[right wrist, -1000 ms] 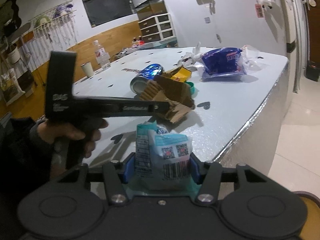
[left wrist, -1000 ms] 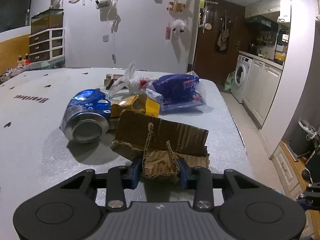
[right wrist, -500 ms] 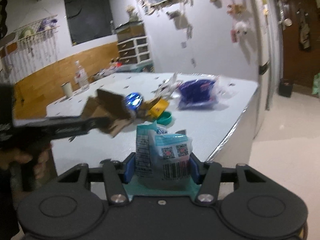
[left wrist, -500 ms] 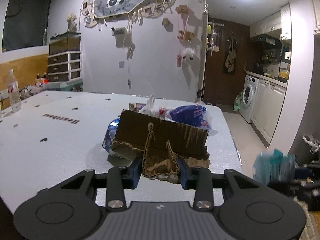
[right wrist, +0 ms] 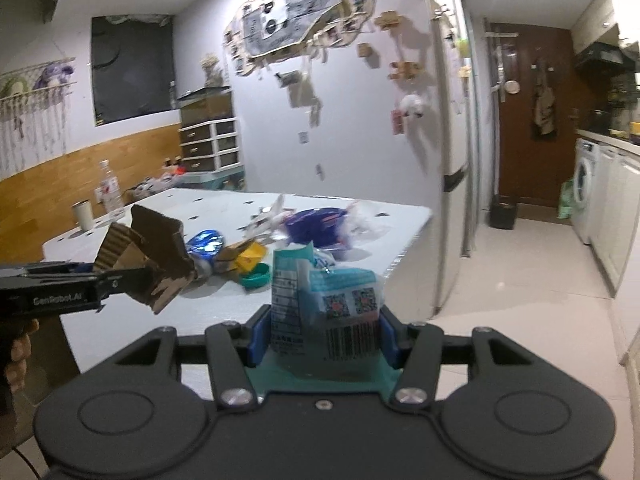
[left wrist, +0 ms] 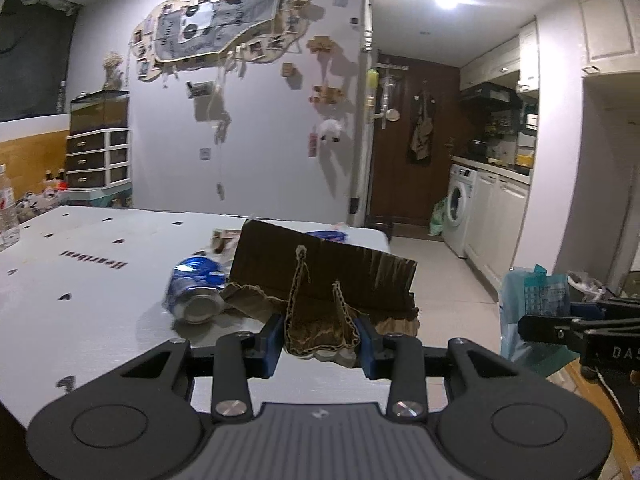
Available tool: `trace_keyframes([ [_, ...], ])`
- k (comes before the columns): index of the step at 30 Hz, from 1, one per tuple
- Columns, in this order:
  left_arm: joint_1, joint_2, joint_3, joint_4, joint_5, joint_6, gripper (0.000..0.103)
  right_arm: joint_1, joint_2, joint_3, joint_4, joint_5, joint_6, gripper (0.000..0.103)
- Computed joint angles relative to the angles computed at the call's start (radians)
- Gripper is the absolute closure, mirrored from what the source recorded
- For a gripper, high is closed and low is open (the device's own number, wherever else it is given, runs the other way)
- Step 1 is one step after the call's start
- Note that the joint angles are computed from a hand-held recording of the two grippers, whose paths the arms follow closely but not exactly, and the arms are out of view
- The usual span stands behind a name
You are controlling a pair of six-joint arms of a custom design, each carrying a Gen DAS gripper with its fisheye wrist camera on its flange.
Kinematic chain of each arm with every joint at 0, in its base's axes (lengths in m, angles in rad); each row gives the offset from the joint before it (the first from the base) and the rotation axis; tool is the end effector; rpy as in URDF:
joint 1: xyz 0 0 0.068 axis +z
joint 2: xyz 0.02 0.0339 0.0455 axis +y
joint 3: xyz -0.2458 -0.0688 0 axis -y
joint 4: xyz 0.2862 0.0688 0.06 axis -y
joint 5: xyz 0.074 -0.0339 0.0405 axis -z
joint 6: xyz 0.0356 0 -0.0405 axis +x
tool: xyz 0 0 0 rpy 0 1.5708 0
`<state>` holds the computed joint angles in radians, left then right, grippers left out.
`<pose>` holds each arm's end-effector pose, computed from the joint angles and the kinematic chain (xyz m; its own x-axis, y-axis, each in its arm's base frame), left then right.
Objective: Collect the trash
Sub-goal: 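Carry the teal bag and cardboard over the wastebasket with both tools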
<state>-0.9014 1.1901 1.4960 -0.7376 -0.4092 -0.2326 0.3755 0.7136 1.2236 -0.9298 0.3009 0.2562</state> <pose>0.1851 -0.2111 0.4405 -0.3668 0.1227 -0.9222 0.4220 0.9053 -0.0474 0.1465 0.0464 0.4225 -0.3918 0.1057 -0.9140 0.0008 0.9934 0.1145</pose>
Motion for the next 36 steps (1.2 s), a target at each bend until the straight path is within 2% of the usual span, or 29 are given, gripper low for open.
trace_keyframes([
  [4, -0.061, 0.052, 0.029, 0.011, -0.01, -0.009, 0.063, -0.062, -0.062, -0.013, -0.049, -0.004, 0.0, 0.048],
  [9, -0.125, 0.142, 0.074, 0.031, -0.008, -0.022, 0.063, -0.251, -0.139, -0.04, -0.097, -0.124, -0.044, 0.048],
  [18, -0.192, 0.371, 0.222, 0.046, 0.038, -0.034, 0.063, -0.898, -0.205, -0.115, -0.157, -0.598, -0.261, 0.048],
  [23, -0.21, 0.523, 0.33, 0.034, 0.095, -0.043, 0.063, -1.15, -0.184, -0.172, -0.181, -0.759, -0.38, 0.048],
  [29, -0.22, 0.721, 0.49, -0.011, 0.159, -0.052, 0.063, -1.295, -0.124, -0.262, -0.166, -0.809, -0.47, 0.048],
  [36, -0.212, 0.975, 0.726, -0.104, 0.221, -0.081, 0.063, -1.336, -0.012, -0.362, -0.088, -0.767, -0.511, 0.048],
])
